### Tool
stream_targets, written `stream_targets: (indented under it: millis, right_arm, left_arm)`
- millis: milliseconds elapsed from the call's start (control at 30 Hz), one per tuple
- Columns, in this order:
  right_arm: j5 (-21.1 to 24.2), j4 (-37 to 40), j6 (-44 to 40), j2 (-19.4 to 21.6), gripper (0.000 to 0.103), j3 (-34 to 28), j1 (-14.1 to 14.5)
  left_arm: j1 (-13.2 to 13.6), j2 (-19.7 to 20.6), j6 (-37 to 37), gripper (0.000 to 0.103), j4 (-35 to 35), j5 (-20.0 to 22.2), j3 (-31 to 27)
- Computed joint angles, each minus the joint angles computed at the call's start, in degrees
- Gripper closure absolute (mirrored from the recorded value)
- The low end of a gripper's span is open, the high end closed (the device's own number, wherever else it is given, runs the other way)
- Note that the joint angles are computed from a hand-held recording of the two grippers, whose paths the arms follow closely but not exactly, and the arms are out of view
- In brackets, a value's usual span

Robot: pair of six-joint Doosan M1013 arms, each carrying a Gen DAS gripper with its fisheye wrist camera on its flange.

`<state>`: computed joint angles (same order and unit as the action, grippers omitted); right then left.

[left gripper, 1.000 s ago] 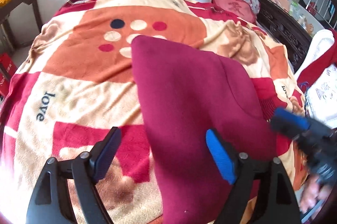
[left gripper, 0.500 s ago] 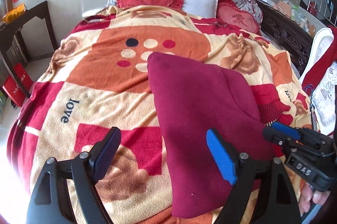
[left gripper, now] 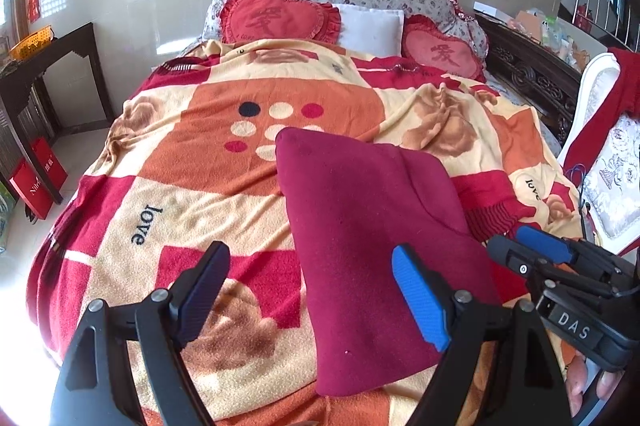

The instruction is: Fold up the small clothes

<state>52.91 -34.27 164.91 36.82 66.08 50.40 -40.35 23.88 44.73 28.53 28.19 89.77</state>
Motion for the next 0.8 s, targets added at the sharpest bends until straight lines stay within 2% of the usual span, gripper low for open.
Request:
stream_targets:
  millis: [267, 600, 800]
  right_arm:
    - [2.06, -2.0, 1.34, 0.38, 0.074, -1.08, 0.33]
    - [1.85, -1.72, -0.51, 1.14, 0.074, -2.15, 0.06]
    - [1.93, -1.45, -0.89, 1.33, 0.07, -2.22, 0.0]
  left_arm:
    - [-0.46, -0.33, -2.73, 0.016, 3.0, 0.17, 0.2]
    - [-0.31, 0.09, -2.06, 0.016, 2.16, 0.34, -0.22]
    - [-0.18, 0.2, -1.89, 0.016, 1.71, 0.5, -0.27]
